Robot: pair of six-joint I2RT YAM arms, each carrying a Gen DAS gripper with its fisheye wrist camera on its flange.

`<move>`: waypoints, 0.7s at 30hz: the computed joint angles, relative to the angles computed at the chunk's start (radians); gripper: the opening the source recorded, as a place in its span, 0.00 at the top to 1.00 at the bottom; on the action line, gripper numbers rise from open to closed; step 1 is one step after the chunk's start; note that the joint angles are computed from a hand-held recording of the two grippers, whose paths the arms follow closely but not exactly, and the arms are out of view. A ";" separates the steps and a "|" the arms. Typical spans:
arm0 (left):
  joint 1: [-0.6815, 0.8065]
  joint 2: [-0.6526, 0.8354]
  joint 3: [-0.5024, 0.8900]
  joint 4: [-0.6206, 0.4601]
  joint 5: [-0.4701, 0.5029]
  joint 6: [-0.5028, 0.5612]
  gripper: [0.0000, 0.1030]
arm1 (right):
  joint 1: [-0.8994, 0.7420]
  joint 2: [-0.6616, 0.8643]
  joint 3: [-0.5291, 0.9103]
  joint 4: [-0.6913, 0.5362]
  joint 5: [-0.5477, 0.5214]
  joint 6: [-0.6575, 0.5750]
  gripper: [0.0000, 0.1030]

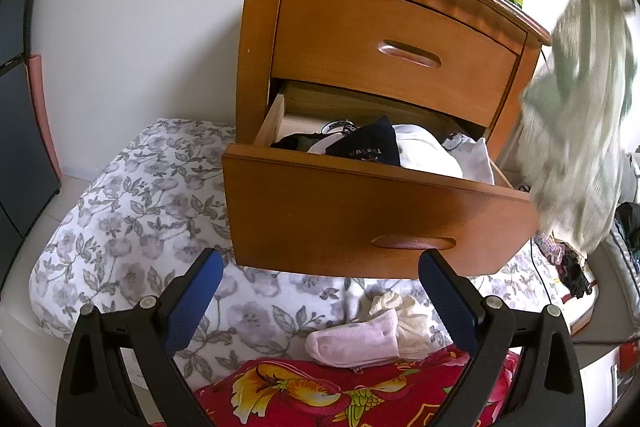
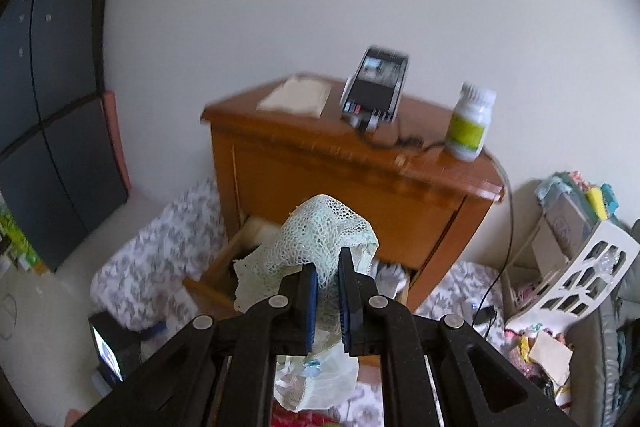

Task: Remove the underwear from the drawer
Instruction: 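Lift the lace cloth up out of the drawer with the right gripper, then lower the lace cloth onto the bed beside the pink mitten, open right gripper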

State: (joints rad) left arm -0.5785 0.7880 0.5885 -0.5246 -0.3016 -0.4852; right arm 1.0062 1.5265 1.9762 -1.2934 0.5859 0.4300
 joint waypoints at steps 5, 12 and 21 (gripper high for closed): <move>0.015 0.005 -0.002 0.000 0.010 -0.003 0.05 | -0.010 -0.026 -0.177 0.059 -0.087 0.025 0.91; 0.024 0.016 -0.005 0.001 0.018 -0.005 0.05 | -0.022 -0.030 -0.389 0.177 -0.186 0.035 0.91; 0.051 0.024 -0.010 -0.002 0.037 -0.002 0.05 | -0.054 0.029 -0.617 0.349 -0.286 0.074 0.90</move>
State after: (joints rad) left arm -0.5274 0.8119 0.5784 -0.5264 -0.2650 -0.4873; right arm 0.9522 1.5556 1.3591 -0.9448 0.3003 0.5041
